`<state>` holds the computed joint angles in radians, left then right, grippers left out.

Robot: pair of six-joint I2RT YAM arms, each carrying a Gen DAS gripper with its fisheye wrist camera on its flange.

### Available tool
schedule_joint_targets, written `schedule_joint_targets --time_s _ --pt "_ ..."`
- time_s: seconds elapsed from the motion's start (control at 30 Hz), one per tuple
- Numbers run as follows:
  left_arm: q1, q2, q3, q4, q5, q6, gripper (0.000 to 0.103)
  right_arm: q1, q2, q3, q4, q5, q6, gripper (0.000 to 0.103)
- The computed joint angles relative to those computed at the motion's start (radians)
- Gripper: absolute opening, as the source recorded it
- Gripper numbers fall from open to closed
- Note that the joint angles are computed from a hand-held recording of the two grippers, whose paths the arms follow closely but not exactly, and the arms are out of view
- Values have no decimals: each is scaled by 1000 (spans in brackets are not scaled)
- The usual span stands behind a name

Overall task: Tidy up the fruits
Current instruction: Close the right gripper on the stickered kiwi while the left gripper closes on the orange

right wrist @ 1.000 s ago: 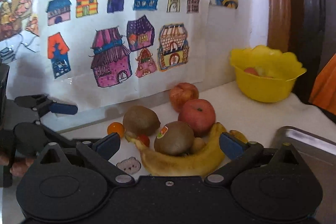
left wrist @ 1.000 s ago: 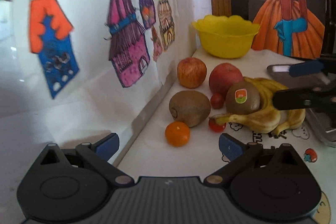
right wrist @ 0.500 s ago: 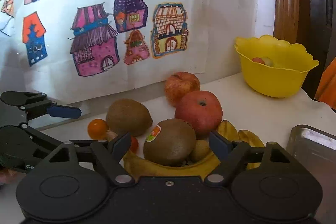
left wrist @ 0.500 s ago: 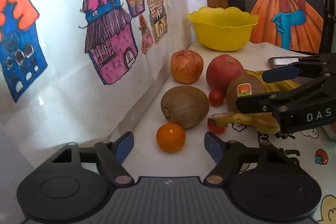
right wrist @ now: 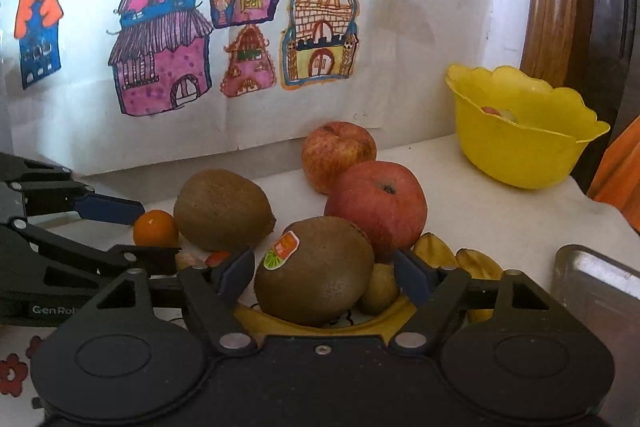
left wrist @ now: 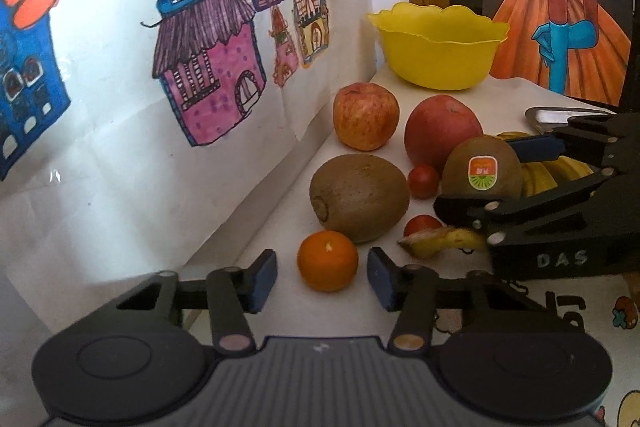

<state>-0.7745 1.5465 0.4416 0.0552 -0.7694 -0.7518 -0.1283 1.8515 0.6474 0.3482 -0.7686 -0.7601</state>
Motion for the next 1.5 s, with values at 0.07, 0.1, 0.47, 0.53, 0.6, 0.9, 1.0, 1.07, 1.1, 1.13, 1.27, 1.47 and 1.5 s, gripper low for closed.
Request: schedule_joint_targets --time_s 0.07,0.1,0.47,0.53,0.6,0.9,1.0,1.07,1.1,1.13,1.27,1.47,1.5 --pt "-5 8 11 -6 -3 5 41 5 -7 -21 38 15 0 75" --pt "-7 17 21 -17 -14 2 38 5 -7 -26 48 16 -3 74" --pt "-40 22 30 -37 -26 -22 34 4 -49 -92 103 15 -37 62" --pt "-53 26 37 -48 -30 -31 34 -6 -48 -75 65 -1 -32 62" --pt "-61 27 41 -57 -32 -36 34 -17 -56 -70 30 -13 -46 62" --pt "-80 32 51 -80 -45 -52 34 -40 -62 -40 -70 -48 -77 62" --pt "-95 27 50 -92 -55 -62 34 -54 -62 -51 -52 -63 -60 62" --pt "-114 22 47 -100 -76 -72 34 -67 -73 -78 -23 -79 -52 62" --pt "-122 21 48 -106 -85 -76 34 -72 -79 -86 -16 -87 -51 62" --pt "-130 19 50 -114 -92 -81 34 -83 -89 -95 -12 -102 -55 61" --pt "-160 4 57 -148 -110 -115 34 -114 -120 -103 -56 -150 -72 61" --pt "-195 -30 84 -241 -152 -172 34 -158 -167 -123 -104 -214 -98 61" --pt "-205 -37 92 -265 -160 -184 34 -170 -178 -124 -120 -229 -103 61"
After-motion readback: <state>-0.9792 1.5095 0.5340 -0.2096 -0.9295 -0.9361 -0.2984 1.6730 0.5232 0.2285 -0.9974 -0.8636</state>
